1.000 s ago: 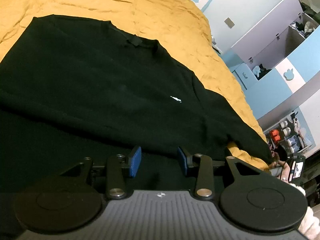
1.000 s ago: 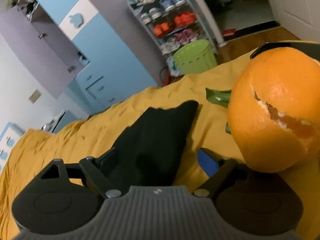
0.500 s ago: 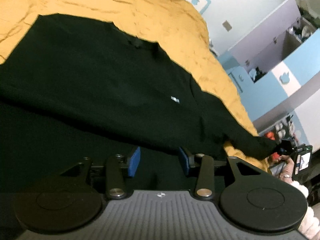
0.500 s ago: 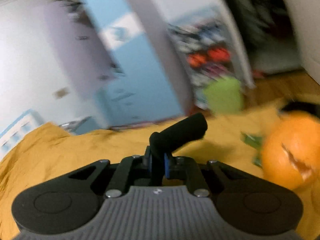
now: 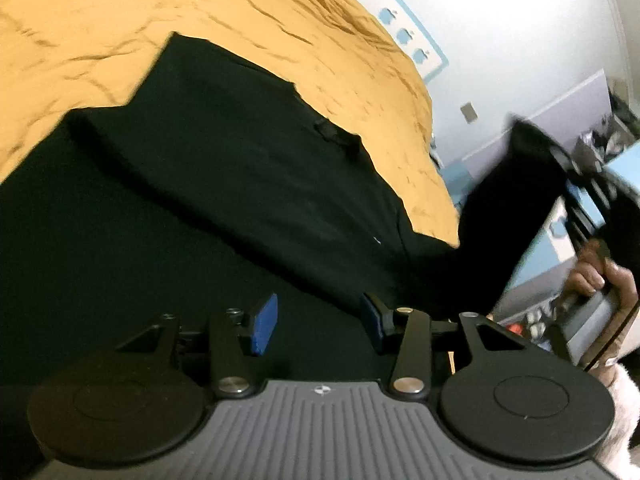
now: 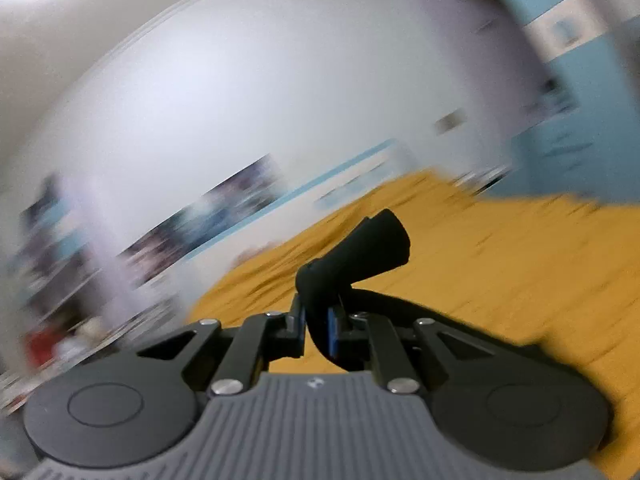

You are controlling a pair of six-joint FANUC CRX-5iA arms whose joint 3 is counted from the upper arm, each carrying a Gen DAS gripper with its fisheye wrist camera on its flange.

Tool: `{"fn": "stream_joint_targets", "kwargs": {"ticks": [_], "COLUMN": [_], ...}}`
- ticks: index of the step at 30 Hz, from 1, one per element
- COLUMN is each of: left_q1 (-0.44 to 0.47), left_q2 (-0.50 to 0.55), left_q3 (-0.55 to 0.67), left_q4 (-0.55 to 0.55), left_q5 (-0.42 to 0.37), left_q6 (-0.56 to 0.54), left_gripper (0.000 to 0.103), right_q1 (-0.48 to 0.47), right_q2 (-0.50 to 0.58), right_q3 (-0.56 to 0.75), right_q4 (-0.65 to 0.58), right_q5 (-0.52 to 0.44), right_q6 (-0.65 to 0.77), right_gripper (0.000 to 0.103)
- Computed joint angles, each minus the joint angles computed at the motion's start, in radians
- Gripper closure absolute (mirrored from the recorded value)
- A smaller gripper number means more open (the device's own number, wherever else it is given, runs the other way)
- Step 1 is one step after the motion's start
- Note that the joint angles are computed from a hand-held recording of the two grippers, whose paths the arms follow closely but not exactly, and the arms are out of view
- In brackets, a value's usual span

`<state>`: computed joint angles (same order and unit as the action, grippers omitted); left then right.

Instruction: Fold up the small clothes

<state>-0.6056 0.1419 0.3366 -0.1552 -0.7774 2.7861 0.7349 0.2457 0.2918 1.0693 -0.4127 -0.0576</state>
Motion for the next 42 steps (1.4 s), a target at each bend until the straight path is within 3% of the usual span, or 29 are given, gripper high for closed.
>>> {"fn": "stream_joint_targets", "kwargs": {"ticks": [5,7,8,9,13,15,18,20,24,26,33,38,42], "left_q1": [0.004,-0.002,-0.004,-0.001,0.01,0.025,0.05,0.07,0.088,0.078,0.089,0.085,0.08], "left_q2": [-0.069,-0.085,-0.09,-0.098,-0.115,-0.115,-0.092,-0.074,-0.017,0.007,0.047,0.05,0.039], "left_q3": [-0.073,-0.078,-0.081,-0.089,-0.107,-0.111,-0.092,-0.088,-0.032,-0.001,0.029,0.031,0.002], "left_q4": [-0.06,-0.111,-0.127,-0.137,-0.181,-0.185,-0.178,-0.163,-0.168,-0.209,-0.184,-0.195,-0.232], "left_q5": [-0.003,-0.034,-0.046,-0.05,-0.061,-0.043,-0.042,-0.015,-0.048,-0.071,-0.104,-0.123,-0.091], "left_q6": [0.083,0.138,0.16,0.179,0.251,0.265,0.279,0.294,0.309,0.348,0.364,0.412,0.503], "left_gripper": [0.051,0.051,0.051,0.051,0.051,0.051,0.051,0.051,0.051,0.051,0.051,0.048,0.048], "right_q1": [0.157,0.209,0.23,0.242,0.228,0.199,0.136,0.07,-0.045,-0.09,-0.164,-0.142,-0.154], "right_q2": [0.105,0.154,0.176,0.188,0.144,0.09,0.013,-0.026,-0.098,-0.116,-0.073,-0.037,-0.024], "right_q3": [0.125,0.189,0.243,0.276,0.214,0.132,0.045,0.024,-0.054,-0.065,-0.009,-0.052,-0.075], "right_q4": [-0.291,-0.436,-0.553,-0.635,-0.665,-0.634,-0.585,-0.637,-0.738,-0.826,-1.078,-0.993,-0.983], "right_q5": [0.033,0.005,-0.045,-0.084,-0.085,-0.08,-0.153,-0.218,-0.254,-0.25,-0.275,-0.198,-0.131], "right_q6": [0.229,0.386,0.503,0.575,0.619,0.584,0.484,0.44,0.318,0.349,0.519,0.4,0.313], "right_gripper": [0.093,0.066,0.041,0.038,0.037,0.035,0.034,0.034,0.033,0.033,0.036,0.036,0.036]}}
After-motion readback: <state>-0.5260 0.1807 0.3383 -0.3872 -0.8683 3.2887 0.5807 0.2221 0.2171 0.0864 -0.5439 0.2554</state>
